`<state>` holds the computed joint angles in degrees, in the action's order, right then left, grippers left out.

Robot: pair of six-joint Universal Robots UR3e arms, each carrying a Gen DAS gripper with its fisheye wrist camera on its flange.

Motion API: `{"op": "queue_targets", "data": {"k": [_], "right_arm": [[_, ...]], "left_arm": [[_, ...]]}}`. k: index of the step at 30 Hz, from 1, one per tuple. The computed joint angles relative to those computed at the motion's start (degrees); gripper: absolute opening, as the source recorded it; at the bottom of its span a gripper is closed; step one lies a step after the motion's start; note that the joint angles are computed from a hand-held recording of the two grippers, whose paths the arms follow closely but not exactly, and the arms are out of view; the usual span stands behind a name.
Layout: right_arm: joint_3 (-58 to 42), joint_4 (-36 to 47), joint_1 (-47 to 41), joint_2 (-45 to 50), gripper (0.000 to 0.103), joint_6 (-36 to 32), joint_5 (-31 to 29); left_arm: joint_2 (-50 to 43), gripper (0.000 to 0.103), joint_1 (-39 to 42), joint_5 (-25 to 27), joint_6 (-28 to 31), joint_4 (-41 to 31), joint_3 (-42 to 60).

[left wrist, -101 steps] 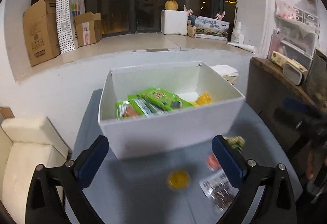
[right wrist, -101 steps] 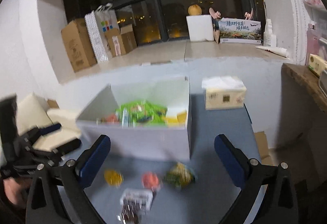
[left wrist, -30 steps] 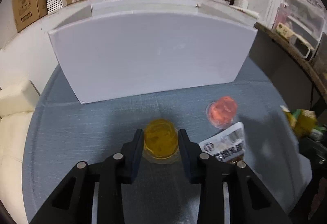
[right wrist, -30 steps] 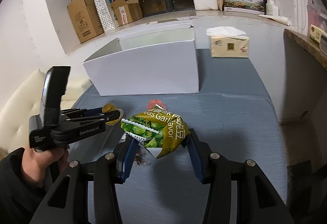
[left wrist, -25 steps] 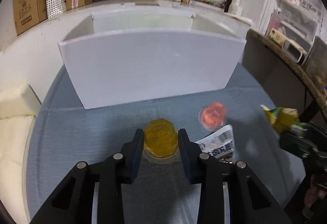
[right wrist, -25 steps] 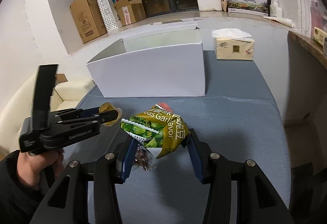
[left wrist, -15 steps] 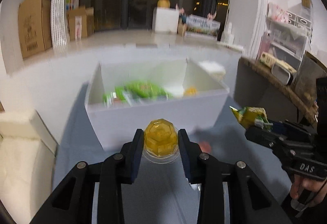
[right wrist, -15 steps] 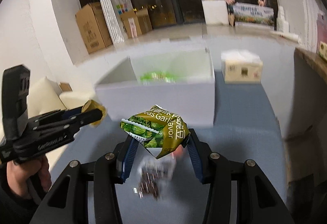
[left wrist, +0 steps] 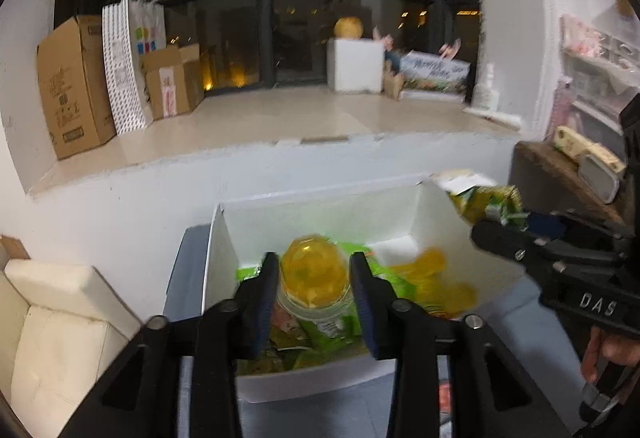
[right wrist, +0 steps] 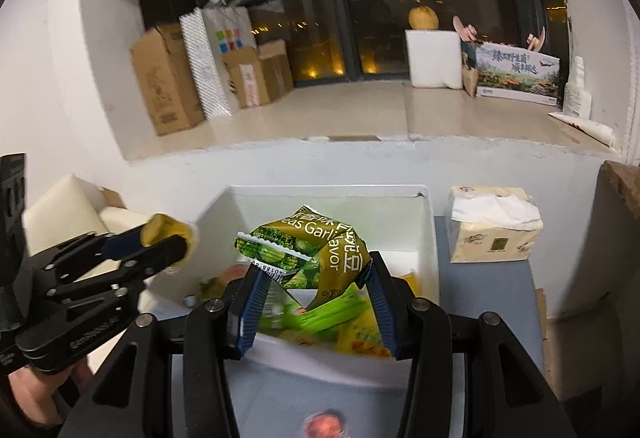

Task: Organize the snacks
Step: 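Lower both held items into the white box and open both tools, then grasp the pink jelly cup with the right tool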

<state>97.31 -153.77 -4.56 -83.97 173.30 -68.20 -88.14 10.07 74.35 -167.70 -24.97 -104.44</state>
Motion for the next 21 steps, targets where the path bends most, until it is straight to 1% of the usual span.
{"op": "queue_targets", "data": {"k": [1,2,3,5,7,9,11,12,14,17,20,21], "right_arm": [[-1.35,1.56,0.06,1.06,0.070,0.18,-0.81],[-2.27,3.15,-0.20,1.80,0.092,0.57,-1.24],[-0.87,1.64,-1.13,1.44,0.096,1.49,-0.28],[2.28,-1.66,-2.27,0.24,0.096,2.50,0.09],[3.29,-1.26,-2.89,-0.58,0.096,2.47,-0.21],[5.21,-0.75,-4.14,-2.45,0.096,3.15,0.85],[7.77,-0.70,-5.27,-5.15,0.096,4.31,2.09],[9.53,-0.95,-6.02,-6.88,0.098,4.19,3.33],[12.45,-1.20,-6.56,-10.26,0.103,3.49,3.56],[16.54,-0.28,-7.56,-15.89,0.103,1.59,4.81],[22.20,2.99,-9.70,-24.53,0.103,-1.86,7.32],[23.67,3.59,-9.95,-26.72,0.103,-2.27,7.09]], "left_arm": [[-1.72,0.085,-0.17,0.91,-0.35,0.50,0.63],[-2.24,0.103,-0.30,1.29,-0.66,1.50,0.13],[-2.50,0.103,-0.10,1.32,-0.60,2.64,-0.74],[-3.14,0.103,0.07,1.81,-1.10,3.31,-1.30],[-3.08,0.103,0.48,1.57,-1.34,3.48,-2.12],[-2.32,0.103,1.09,0.47,-1.17,3.31,-3.28],[-1.14,0.103,0.85,1.11,-0.90,3.75,-4.67],[-0.46,0.103,0.78,1.19,-0.62,3.60,-5.25],[1.64,0.103,1.03,0.68,-0.60,3.13,-6.98],[6.43,0.103,1.55,-0.59,-0.09,1.24,-10.39],[12.77,0.103,2.40,-2.30,0.80,0.18,-15.29],[16.13,0.103,3.04,-3.32,1.20,-0.50,-17.88]]}}
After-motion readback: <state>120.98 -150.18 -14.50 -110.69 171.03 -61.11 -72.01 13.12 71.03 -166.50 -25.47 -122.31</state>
